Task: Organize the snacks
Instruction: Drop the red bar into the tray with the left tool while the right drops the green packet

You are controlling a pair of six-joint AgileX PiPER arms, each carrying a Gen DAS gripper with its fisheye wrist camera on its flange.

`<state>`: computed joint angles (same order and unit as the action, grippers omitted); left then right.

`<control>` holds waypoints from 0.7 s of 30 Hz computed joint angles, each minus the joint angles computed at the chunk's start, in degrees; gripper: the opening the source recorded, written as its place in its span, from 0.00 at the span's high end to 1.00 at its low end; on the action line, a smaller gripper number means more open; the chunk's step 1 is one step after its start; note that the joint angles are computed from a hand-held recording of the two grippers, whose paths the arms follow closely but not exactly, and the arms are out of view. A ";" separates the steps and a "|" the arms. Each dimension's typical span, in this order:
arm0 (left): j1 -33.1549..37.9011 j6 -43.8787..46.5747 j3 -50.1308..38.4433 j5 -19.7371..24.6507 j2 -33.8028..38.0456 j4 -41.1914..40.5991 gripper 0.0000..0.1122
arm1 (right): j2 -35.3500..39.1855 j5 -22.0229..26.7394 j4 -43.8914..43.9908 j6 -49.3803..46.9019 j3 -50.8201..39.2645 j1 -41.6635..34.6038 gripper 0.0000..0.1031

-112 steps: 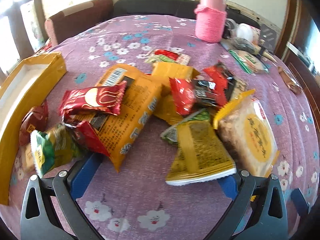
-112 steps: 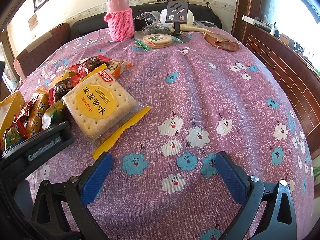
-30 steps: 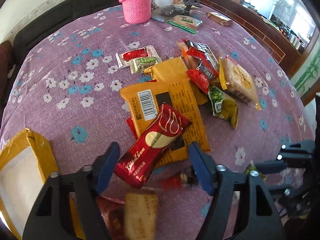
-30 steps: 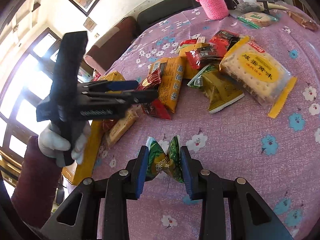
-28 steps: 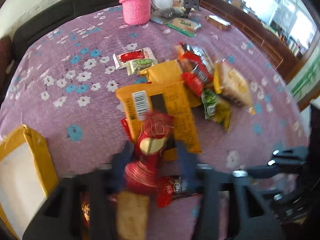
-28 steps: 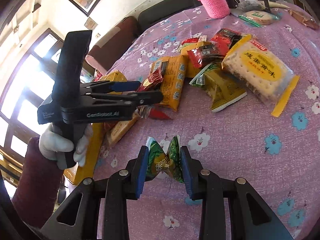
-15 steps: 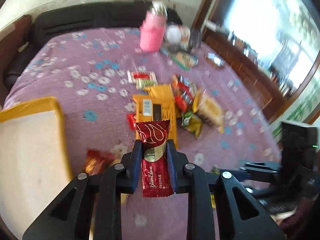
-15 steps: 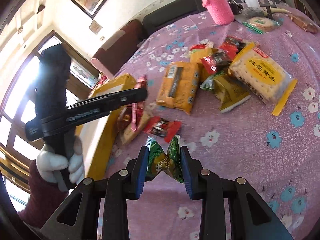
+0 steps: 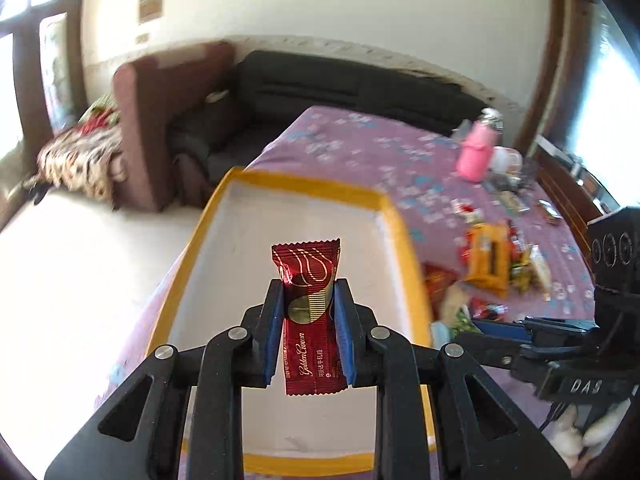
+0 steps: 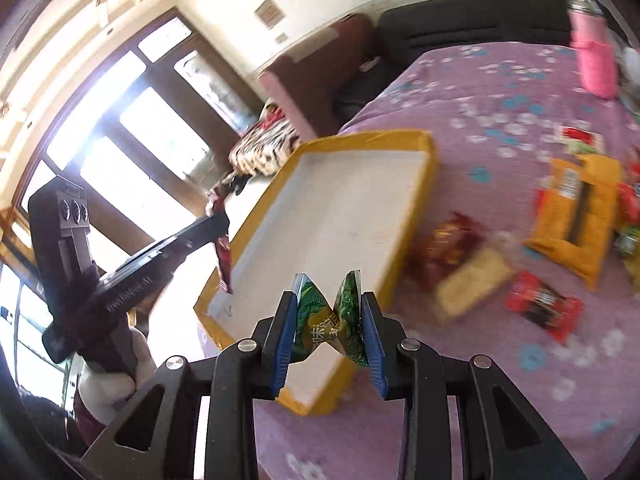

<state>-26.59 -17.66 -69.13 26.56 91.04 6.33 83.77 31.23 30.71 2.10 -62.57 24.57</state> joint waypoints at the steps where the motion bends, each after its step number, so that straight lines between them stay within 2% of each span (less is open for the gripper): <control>1: -0.07 -2.38 1.32 -0.93 0.14 2.02 0.80 | 2.89 -0.12 -3.59 3.51 -2.66 2.14 0.69; 5: -1.40 -19.24 3.07 -1.08 2.18 18.68 0.80 | 10.16 0.49 -10.94 10.61 -8.36 5.77 0.69; 11: -2.90 -33.86 5.00 1.52 1.94 32.58 0.75 | 16.45 1.68 -18.66 17.08 -13.30 9.14 0.64; 13: -3.88 -37.74 5.90 3.00 1.08 36.03 0.72 | 15.47 1.16 -19.85 18.40 -12.95 10.09 0.64; 15: -4.41 -39.49 6.67 3.39 0.21 37.29 0.59 | 13.81 0.65 -19.89 18.61 -11.93 10.08 0.62; 17: -5.48 -41.67 7.83 4.08 -1.34 38.86 0.53 | 11.37 -0.10 -20.66 19.36 -10.20 9.82 0.61; 21: -8.04 -42.59 8.24 5.89 -2.92 39.84 0.52 | 4.28 -1.61 -21.29 20.37 -3.86 7.26 0.59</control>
